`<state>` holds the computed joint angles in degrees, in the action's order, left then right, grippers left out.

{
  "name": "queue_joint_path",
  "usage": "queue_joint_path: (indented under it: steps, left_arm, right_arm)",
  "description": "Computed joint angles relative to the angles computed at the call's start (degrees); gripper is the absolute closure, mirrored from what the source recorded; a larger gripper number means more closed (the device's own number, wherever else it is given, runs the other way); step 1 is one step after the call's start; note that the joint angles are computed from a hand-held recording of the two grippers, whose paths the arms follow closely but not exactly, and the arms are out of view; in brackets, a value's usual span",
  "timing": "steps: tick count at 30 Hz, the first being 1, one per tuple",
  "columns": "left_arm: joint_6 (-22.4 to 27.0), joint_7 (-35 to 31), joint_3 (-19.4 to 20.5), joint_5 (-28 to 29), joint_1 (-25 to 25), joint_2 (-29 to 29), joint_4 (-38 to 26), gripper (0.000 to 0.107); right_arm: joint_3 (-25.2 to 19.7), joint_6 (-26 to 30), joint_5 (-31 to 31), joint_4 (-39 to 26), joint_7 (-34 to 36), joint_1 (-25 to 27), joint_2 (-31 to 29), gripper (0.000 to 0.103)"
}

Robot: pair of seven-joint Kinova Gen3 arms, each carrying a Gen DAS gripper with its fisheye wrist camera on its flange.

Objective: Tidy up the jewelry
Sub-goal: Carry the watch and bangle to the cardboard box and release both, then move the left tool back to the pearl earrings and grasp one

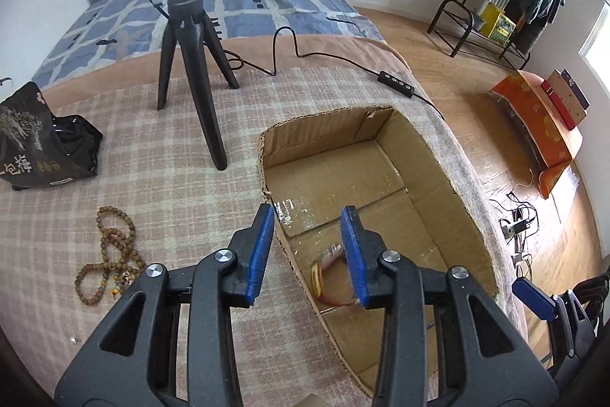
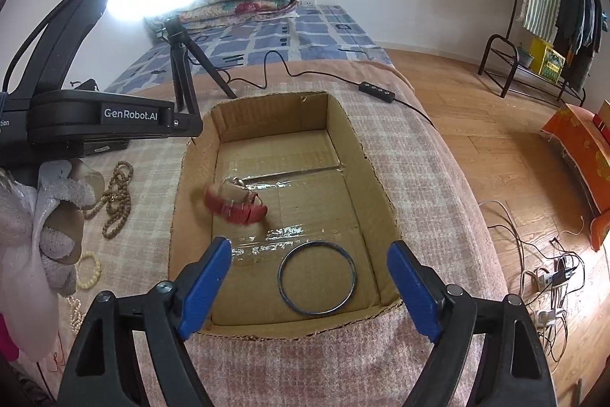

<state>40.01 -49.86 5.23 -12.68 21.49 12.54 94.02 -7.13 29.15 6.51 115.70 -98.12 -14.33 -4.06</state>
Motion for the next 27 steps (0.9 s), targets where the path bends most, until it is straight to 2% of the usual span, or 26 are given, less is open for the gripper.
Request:
queue_joint_path:
  steps: [9,15,21,27]
  left_arm:
    - [1.36,4.11,0.27,-4.36,0.70,-4.76,2.84,0.071]
    - [2.68,5.55,1.75,-7.59,-0.64,-9.78,5.66,0.071]
    - [3.12,2.39,3.16,-7.31,-4.79,-17.33,10.52,0.071]
    - [3.27,-3.90,2.00,-4.40,-10.19,-25.84,16.36,0.071]
  right_arm:
    - [-0.65,0.07,-1.03,0.53,0.99,-0.41,-2.84,0.017]
    - [-1.64,0.06,-1.87,0.85,0.89,-1.01,-5.00,0.017]
    - [-3.10,-0.47,-2.46,1.38,0.51,-2.10,-7.00,0.017]
    - [-5.72,-0.57,-2.15,2.13,-0.59,-3.55,-8.47,0.017]
